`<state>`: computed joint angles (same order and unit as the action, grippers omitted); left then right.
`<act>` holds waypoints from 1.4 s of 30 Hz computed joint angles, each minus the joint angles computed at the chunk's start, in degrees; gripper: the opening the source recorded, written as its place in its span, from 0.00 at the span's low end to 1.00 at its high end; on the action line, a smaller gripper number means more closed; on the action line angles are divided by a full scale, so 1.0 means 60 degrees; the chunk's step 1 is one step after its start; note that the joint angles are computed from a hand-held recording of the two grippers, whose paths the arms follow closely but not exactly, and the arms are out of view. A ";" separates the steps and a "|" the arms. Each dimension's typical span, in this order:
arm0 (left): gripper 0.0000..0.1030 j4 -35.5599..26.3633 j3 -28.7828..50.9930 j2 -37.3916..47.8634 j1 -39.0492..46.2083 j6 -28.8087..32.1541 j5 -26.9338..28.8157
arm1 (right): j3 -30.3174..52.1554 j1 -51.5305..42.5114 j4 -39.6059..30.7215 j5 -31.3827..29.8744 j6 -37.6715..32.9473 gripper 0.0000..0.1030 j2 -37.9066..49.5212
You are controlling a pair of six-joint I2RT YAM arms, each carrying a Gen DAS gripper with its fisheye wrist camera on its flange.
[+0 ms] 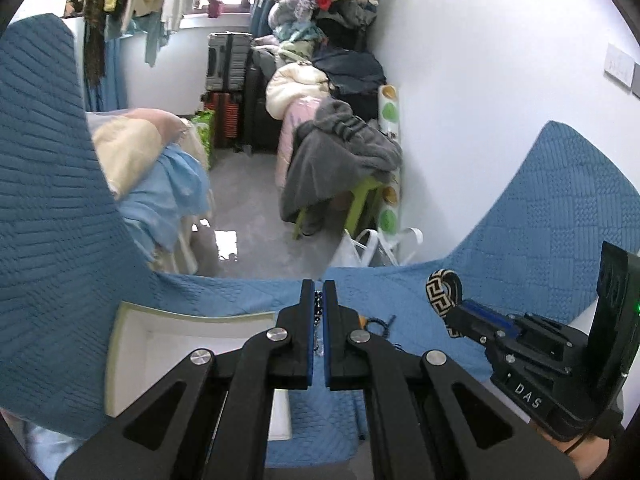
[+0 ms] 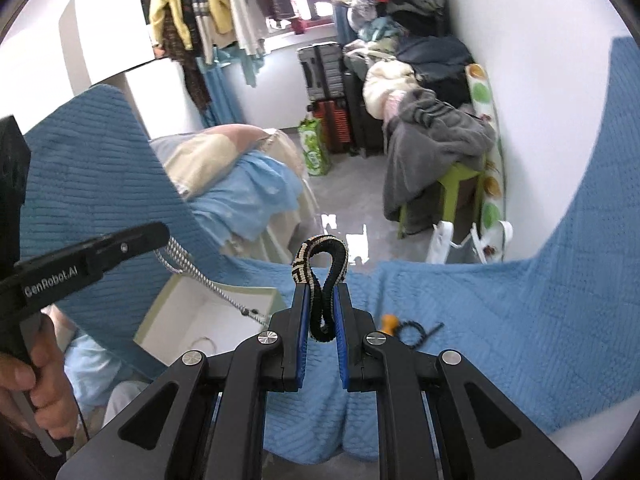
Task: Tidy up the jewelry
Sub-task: 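Lift and carry the bead chain and woven bracelet over the box with both grippers, then open the left gripper over the box while the right gripper releases the woven bracelet inside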
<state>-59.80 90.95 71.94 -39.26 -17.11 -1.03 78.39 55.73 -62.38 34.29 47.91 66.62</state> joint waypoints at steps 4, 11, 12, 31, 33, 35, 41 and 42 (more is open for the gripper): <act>0.02 -0.0198 -0.0007 -0.0152 0.0682 0.0490 0.0098 | 0.0438 0.0117 0.0388 -0.0183 -0.0199 0.10 0.0702; 0.02 -0.0244 -0.0881 -0.0533 0.2179 0.1537 0.0813 | 0.0866 0.0426 0.0910 -0.0395 -0.0234 0.10 0.1728; 0.02 -0.0208 -0.1058 -0.0565 0.2422 0.1709 0.0961 | 0.0872 0.0425 0.1012 -0.0450 -0.0235 0.10 0.1864; 0.02 0.0975 -0.4717 -0.0436 0.4763 0.2809 0.2701 | -0.0072 0.0363 0.2714 -0.2240 0.0258 0.10 0.4281; 0.02 0.1078 -0.5029 -0.0418 0.4914 0.2907 0.2753 | -0.0135 0.0362 0.2801 -0.2401 0.0293 0.10 0.4476; 0.02 0.1157 -0.5206 -0.0341 0.5013 0.2980 0.2779 | -0.0169 0.0350 0.2851 -0.2542 0.0324 0.10 0.4642; 0.02 0.1476 -0.5558 -0.0005 0.5045 0.3020 0.2696 | -0.0169 0.0352 0.2946 -0.2859 0.0269 0.10 0.5095; 0.02 0.1537 -0.5617 0.0060 0.5065 0.3012 0.2744 | -0.0169 0.0341 0.2946 -0.2921 0.0273 0.10 0.5175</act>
